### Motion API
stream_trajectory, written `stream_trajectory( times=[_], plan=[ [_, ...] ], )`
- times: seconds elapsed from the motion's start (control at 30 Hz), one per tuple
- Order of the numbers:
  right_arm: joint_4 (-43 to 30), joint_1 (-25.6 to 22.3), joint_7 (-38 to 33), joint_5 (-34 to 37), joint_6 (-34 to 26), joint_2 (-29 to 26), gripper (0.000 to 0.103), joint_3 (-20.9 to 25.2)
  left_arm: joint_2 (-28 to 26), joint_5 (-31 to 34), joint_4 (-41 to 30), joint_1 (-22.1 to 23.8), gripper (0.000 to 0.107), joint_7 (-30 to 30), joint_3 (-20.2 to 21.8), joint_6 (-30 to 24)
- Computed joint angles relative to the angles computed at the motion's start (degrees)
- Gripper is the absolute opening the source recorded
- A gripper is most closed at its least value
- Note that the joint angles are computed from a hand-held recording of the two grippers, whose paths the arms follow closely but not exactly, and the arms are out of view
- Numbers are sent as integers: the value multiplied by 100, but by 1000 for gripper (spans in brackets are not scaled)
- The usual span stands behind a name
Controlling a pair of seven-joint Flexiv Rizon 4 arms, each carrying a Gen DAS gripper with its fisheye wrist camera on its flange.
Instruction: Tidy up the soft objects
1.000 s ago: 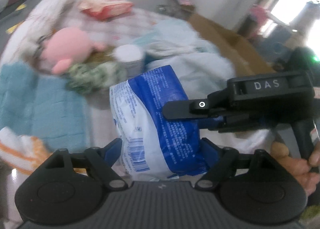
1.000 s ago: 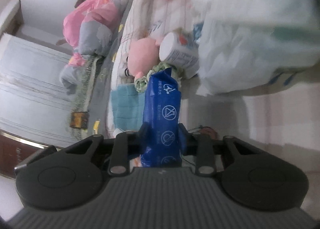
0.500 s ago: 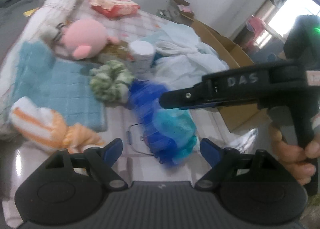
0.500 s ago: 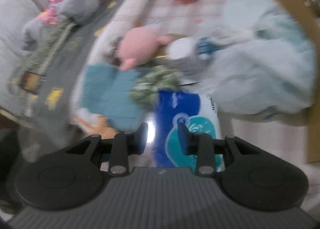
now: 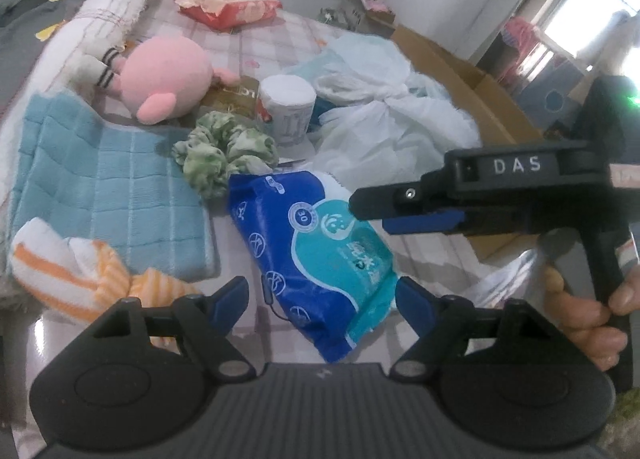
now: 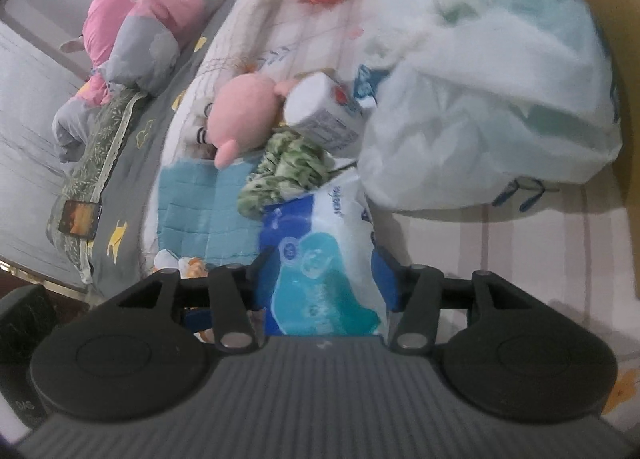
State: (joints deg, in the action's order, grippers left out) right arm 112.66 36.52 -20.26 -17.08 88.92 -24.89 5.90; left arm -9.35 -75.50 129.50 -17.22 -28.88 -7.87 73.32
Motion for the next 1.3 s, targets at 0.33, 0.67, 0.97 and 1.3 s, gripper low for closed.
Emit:
stream_trajectory(
  times=[0.33,0.67,0.97,1.3],
  plan=[
    [-541,-1058,-954,742,161,-767,53,1313,-427,1384,-358,349,72,-1352,-59,-290],
    [-722,-1658,-1477,1076,540,-1180,53,2034,-535,2307,-484,462,75,-2042,-160,-158],
    [-503,-1104,-1405,1133,572,-769,48,1493,-295,2578,-312,504,75,-2241,-304,175],
    [-566,-760,-1422,832,788,-342,47,986,66,2508,-406,352,75,-2016,-200,698]
  ],
)
